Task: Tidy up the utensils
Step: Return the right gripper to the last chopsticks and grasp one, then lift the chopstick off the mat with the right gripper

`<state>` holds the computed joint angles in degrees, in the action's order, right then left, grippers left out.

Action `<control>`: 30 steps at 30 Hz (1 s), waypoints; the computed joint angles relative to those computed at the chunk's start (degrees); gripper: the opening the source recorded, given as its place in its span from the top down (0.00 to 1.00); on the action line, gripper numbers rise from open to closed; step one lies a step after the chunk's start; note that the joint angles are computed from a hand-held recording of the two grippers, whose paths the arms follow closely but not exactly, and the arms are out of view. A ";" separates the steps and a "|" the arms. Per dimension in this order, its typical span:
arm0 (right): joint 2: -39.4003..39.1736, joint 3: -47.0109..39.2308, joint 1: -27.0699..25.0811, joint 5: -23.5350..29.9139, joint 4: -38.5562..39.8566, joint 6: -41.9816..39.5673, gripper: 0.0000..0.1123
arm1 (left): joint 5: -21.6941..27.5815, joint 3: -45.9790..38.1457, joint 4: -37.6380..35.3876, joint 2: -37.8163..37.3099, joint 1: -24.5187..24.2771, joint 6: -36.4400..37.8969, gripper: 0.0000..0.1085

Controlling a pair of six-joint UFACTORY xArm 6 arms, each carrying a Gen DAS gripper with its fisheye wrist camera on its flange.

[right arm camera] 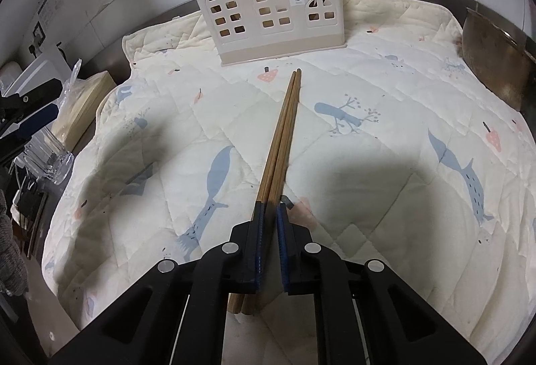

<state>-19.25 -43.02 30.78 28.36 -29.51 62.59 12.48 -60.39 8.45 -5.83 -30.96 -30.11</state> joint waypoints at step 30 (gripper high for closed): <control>2.89 -3.36 3.38 6.96 -8.79 5.62 0.90 | 1.02 0.53 -5.37 0.47 -2.21 4.08 0.48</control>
